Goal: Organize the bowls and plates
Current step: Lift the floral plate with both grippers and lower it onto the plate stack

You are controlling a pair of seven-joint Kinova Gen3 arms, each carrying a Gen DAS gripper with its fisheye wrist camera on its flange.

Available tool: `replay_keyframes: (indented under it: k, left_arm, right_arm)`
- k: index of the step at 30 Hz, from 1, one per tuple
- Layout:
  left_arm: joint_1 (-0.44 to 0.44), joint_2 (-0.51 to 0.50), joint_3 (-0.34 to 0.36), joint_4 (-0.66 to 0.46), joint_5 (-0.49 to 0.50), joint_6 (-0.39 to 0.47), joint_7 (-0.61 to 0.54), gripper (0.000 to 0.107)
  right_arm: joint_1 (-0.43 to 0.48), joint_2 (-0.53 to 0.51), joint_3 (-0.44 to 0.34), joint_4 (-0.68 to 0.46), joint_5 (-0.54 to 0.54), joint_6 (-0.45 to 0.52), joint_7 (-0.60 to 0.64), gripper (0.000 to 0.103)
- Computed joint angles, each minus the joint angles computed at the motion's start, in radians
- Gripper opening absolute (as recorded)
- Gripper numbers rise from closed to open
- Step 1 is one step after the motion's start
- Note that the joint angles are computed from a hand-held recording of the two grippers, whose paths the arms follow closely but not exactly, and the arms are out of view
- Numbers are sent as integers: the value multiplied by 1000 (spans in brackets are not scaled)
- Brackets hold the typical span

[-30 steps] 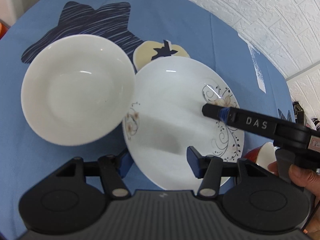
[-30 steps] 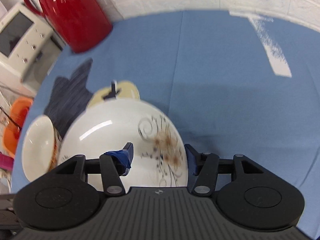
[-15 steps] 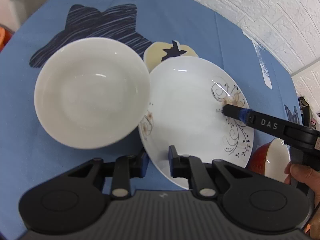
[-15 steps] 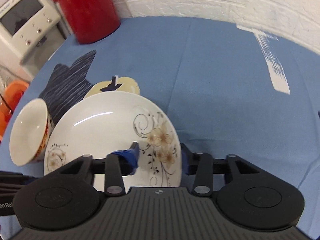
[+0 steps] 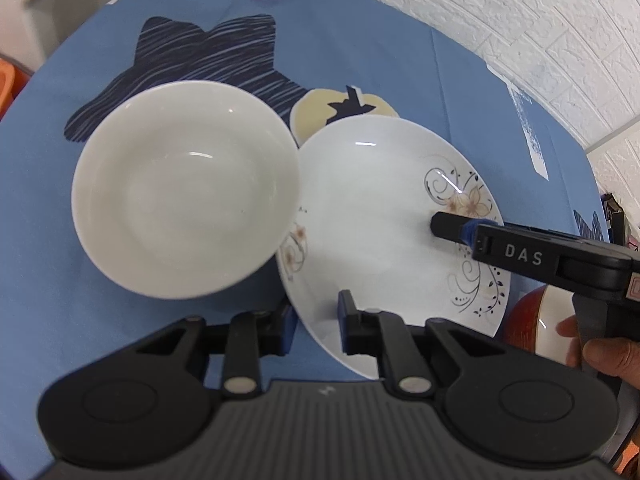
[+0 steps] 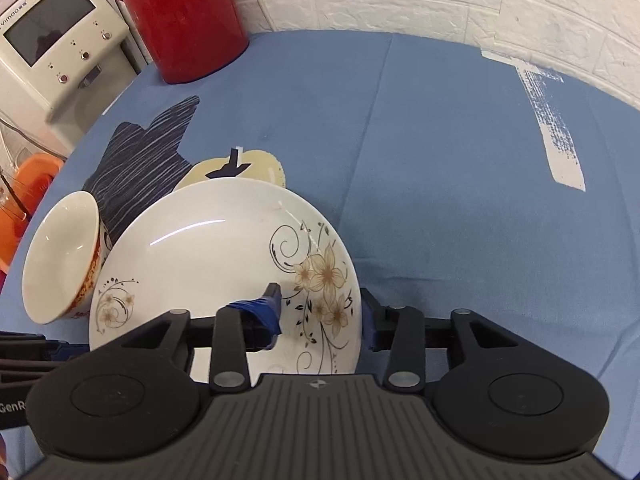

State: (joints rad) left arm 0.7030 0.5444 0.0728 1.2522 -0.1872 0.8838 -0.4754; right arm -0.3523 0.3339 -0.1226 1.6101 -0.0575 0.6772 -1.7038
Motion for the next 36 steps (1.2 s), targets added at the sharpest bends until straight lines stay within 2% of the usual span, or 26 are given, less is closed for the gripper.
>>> replay_keyframes:
  k: [2,4,5,6,8,10,12,16,23,36]
  left_arm:
    - [-12,-4,8,9,9,-11,-17,12]
    - [-15,-4,10,9,11,-12,-27,12]
    - [-15,-2,10,6,12,-10,-31,12]
    - [-13,0,8,2,11,-6,-31,12]
    - [-8,2,6,-2,9,-4,-31,12]
    - [-6,5,4,-9,6,4,-32,12]
    - [5,7,-4,-18,-8,18,-29,12]
    - [48,1,-27,-26,-76,46,-12,12]
    - [39,-39,-11,24,-78,1,-15,12]
    - [112,-118,-8,65,-199,29,70,12]
  right_arm:
    - [-20,2,6,0,23,-3,-14,38]
    - [-31,2,0,9,41,-17,0,52]
    - [-41,0,6,16,52,-27,-11,53]
    - [-46,-3,11,22,61,-36,-21,51]
    - [-33,-10,14,32,52,-51,-36,39]
    - [6,-16,5,40,6,-59,-24,15]
    - [41,-22,-14,55,-35,-72,4,10]
    - [36,-37,-16,74,-50,-74,6,10]
    - [27,-76,-8,108,-54,-93,-21,10]
    - [34,-202,-23,214,-90,-166,-10,10]
